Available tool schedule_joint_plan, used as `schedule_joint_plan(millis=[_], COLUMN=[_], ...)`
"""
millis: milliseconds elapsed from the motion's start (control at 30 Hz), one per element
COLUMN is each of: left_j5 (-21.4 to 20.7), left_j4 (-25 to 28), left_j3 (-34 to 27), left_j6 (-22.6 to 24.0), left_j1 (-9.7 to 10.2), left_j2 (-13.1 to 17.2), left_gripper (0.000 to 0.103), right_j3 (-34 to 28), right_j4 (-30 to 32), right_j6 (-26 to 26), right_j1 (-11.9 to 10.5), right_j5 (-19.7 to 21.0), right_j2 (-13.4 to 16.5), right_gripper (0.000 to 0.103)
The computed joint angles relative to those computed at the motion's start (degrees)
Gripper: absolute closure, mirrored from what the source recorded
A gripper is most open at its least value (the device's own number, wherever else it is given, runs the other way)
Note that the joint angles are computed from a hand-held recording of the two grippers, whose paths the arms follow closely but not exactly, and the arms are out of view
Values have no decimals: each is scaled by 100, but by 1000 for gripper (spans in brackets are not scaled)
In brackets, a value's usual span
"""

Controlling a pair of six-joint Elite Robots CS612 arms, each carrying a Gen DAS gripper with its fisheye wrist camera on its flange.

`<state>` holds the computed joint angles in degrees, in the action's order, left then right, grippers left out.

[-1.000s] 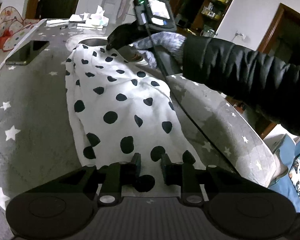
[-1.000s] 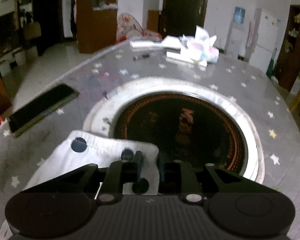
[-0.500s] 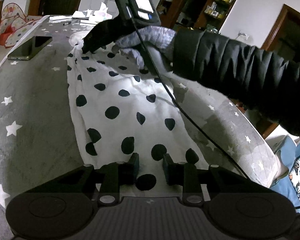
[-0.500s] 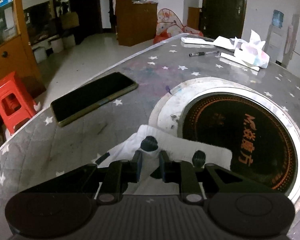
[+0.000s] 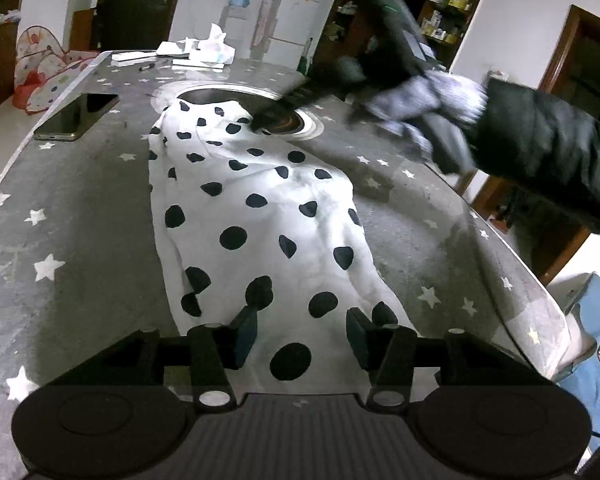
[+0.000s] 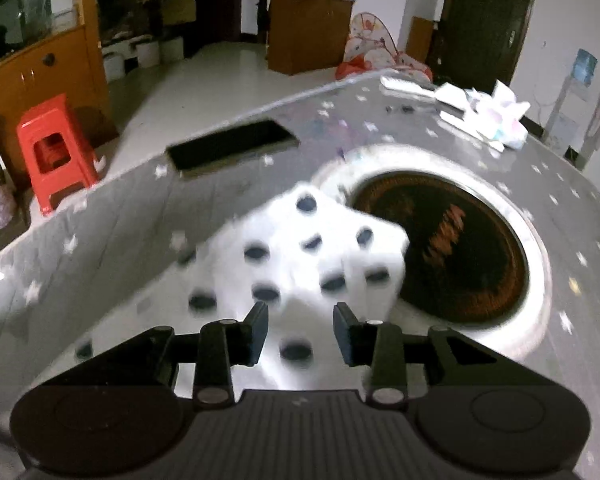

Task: Fold clothes

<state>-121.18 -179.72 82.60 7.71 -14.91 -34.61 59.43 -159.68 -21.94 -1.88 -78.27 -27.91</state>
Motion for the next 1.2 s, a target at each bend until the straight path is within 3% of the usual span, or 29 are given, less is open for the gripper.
schedule_joint_plan(millis=[300,400,567,700,833,1000,1200], left_j5=[-216,-114,45,74,61,161,204], left_j4=[-188,-100,22,-164,-330,-175,-172], left_j3=[265,283,382,417,391,411,529], left_j6=[243,293,497,396,250,308,333], left_j1=[-84,-130,-149,-117,-102,-127,-104], left_j2=[-140,-145,-209,-235,-219,-218,-270], left_gripper=[52,52,52,52,52,52,51], right_j3=[1296,1463,1580,1731,1967,2258,2513], right_j4=[-541,-606,-807,-1148,-1506,-1482,-1343], right_j6=[250,287,348,211,152,-86,-382], right_j1=[-243,-268,-278,-247,-233,-215,-164], right_j5=[248,343,203,5,302,825,732], right_j2=[-569,-593,-575,-653,-774,-915,-1008], right_gripper=[68,70,70,70,70,70,70])
